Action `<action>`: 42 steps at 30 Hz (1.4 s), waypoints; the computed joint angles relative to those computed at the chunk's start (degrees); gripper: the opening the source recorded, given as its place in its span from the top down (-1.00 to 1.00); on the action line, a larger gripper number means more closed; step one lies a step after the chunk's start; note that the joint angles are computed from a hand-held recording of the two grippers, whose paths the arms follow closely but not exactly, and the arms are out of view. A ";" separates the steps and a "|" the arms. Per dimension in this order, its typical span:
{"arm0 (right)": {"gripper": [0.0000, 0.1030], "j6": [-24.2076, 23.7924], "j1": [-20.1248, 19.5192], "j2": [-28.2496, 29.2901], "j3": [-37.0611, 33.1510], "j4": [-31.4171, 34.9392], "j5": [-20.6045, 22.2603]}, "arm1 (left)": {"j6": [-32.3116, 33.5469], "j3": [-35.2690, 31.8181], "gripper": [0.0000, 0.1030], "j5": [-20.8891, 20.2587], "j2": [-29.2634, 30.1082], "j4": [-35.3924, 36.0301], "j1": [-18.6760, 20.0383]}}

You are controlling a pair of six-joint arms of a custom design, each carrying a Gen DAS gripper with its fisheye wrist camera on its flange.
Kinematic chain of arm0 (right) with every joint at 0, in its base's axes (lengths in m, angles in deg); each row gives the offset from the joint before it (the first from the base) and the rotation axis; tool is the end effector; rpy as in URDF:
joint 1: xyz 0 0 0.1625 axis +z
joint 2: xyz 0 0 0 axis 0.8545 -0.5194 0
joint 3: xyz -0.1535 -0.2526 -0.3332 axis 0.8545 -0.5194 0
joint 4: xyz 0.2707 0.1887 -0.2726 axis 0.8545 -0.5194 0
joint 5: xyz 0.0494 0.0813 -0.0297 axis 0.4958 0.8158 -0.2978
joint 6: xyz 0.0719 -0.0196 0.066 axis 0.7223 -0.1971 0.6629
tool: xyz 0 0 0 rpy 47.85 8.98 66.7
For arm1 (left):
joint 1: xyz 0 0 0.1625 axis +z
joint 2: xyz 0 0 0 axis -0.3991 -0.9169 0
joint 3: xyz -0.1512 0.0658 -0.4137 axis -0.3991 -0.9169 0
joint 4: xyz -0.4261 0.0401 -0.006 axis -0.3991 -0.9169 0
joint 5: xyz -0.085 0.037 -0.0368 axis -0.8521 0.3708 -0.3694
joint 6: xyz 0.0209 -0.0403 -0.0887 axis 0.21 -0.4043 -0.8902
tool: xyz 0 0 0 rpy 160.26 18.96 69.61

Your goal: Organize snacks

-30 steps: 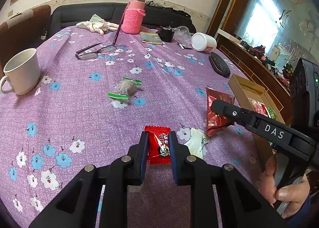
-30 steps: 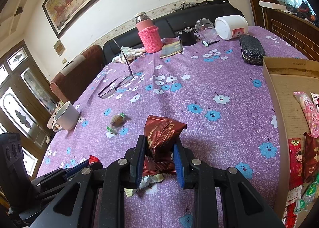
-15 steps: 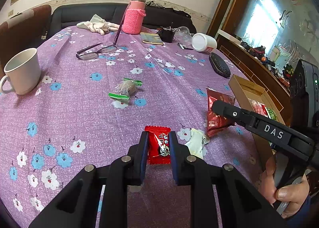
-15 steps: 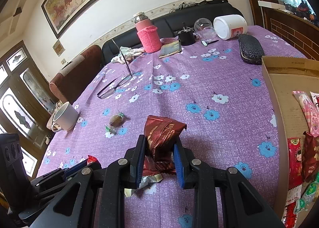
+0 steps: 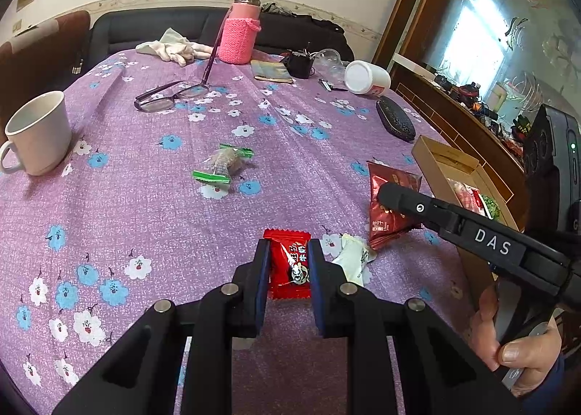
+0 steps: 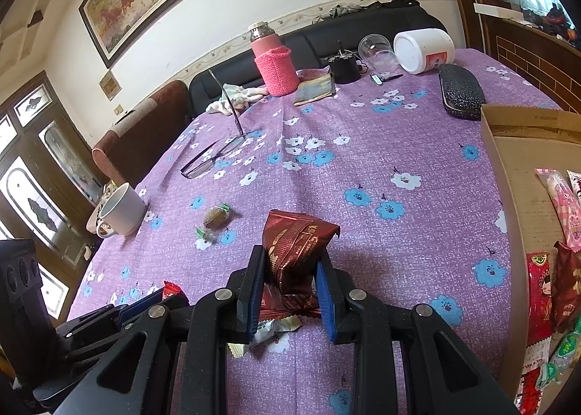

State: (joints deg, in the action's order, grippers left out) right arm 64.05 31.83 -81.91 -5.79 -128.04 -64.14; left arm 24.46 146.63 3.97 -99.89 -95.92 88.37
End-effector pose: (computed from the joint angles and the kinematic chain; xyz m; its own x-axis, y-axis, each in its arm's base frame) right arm 0.1095 -0.7662 0.1185 -0.9207 0.0811 0.3816 -0.2447 0.6418 -0.7268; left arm -0.1812 -0.7822 0.0591 -0.7897 0.4470 -0.4202 0.5983 0.7125 -0.3666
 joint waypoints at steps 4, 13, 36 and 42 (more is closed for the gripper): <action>0.45 0.68 -0.03 0.25 -0.39 0.18 -1.07 | -0.05 0.15 0.63 -0.31 0.09 -0.57 -0.04; 0.45 0.85 0.06 -2.71 6.49 -10.29 -0.97 | 0.52 1.03 0.63 -3.47 -0.53 -1.32 0.18; 0.45 11.95 -11.16 -18.46 30.73 -36.77 -0.90 | 2.90 2.80 0.63 -15.32 0.69 5.45 -7.56; 0.45 13.09 -11.33 -18.19 30.09 -35.13 -2.44 | 4.50 -0.32 0.62 -18.49 6.17 9.81 -10.84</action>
State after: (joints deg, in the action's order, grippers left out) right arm 77.14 20.51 -100.10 24.30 -163.16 -66.58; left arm 28.96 146.31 -14.52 -93.72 -86.12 77.53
